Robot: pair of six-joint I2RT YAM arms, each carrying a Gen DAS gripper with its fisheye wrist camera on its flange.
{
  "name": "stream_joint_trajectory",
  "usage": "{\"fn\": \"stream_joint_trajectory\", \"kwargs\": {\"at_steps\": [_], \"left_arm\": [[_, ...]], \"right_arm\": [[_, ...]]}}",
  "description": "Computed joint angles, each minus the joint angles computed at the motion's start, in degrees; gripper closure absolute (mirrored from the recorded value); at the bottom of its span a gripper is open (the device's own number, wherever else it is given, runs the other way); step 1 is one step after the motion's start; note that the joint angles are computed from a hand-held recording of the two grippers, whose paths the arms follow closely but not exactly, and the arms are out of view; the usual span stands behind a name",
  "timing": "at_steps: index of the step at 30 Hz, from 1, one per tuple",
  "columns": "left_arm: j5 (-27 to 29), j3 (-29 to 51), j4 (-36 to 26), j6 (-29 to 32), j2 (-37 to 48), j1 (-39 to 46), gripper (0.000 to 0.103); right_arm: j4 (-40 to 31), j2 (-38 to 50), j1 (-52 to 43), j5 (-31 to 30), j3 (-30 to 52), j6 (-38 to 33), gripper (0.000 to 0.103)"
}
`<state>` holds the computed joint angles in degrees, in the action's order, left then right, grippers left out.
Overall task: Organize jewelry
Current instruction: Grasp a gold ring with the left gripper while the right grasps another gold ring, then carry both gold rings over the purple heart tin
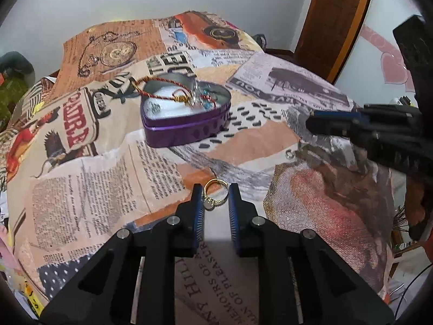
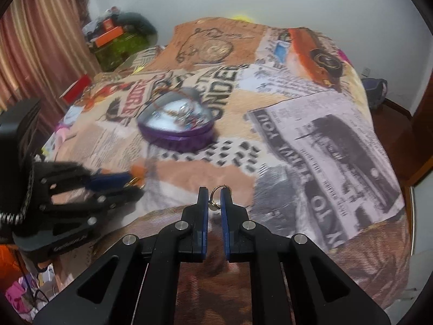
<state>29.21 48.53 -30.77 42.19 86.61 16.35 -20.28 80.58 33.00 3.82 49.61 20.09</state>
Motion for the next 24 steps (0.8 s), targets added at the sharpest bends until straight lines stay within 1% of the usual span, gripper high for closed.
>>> {"fn": "stream_joint_trajectory", "kwargs": {"at_steps": [4, 10, 14, 18, 24], "left_arm": [[1.35, 2.31, -0.58, -0.98, -0.72, 1.16, 0.085], [2.76, 5.91, -0.51, -3.4, -0.64, 1.81, 0.085], [4.06, 8.37, -0.32, -5.13, 0.03, 2.07, 0.085], [4.09, 9.64, 1.28, -6.61, 0.61, 1.38, 0.085], [4.69, 12.78, 2.61, -8.49, 3.67, 0.4, 0.085]], "right_arm": [[-1.11, -1.47, -1.7, 0.81, 1.51, -0.76, 0.095], [-0.35, -2.62, -2.04, 1.6, 2.84, -0.95, 0.095], [0.88, -0.09, -1.4, 0.79, 5.03, -1.05, 0.095], [2.26, 2.99, -0.13, 0.34, 7.58, -1.5, 0.095], [4.81, 7.7, 0.76, -1.02, 11.09, -2.39, 0.095]]}}
